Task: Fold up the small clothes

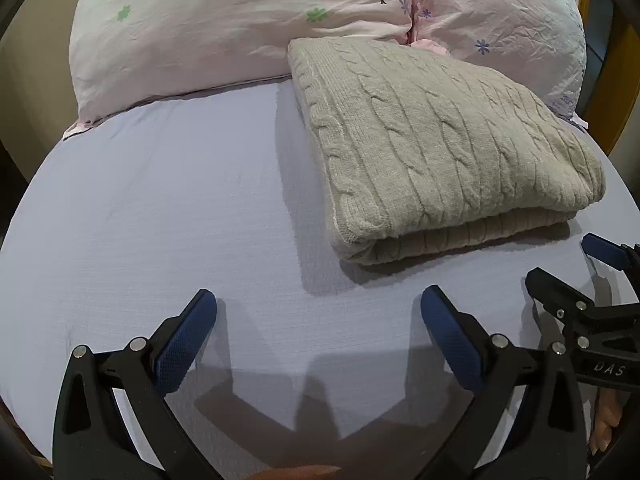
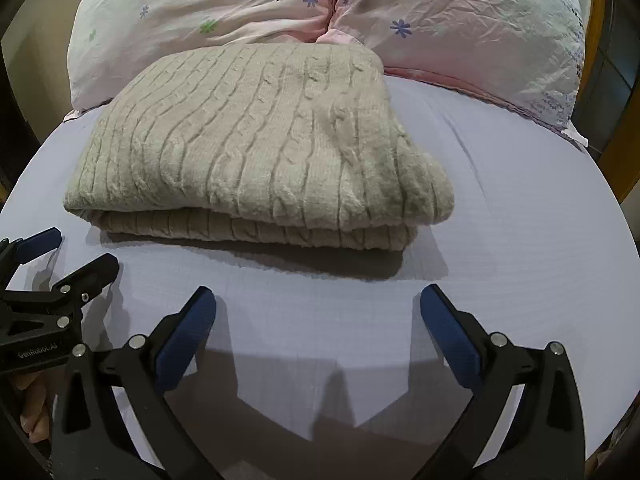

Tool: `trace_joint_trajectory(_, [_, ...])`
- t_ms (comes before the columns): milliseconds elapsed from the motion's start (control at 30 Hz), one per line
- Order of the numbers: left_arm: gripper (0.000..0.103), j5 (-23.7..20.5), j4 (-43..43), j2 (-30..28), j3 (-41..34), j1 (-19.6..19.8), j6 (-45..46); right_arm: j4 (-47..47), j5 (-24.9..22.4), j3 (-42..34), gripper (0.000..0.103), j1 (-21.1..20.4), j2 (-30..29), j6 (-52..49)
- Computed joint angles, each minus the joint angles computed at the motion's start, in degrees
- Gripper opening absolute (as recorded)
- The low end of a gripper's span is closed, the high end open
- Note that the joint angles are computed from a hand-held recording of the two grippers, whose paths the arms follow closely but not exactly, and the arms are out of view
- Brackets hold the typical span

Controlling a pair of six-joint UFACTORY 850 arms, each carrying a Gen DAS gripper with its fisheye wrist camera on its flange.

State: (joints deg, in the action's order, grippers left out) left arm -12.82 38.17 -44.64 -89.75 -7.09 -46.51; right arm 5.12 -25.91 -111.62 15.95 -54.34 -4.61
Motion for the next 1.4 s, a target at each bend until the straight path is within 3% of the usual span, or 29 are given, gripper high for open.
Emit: trace_joint_trajectory(1400, [0.102, 0.1, 1.0, 0.0, 0.1, -0.1, -1.3, -0.6, -0.4, -1.1, 0.101, 0.1, -0.7, 0.9])
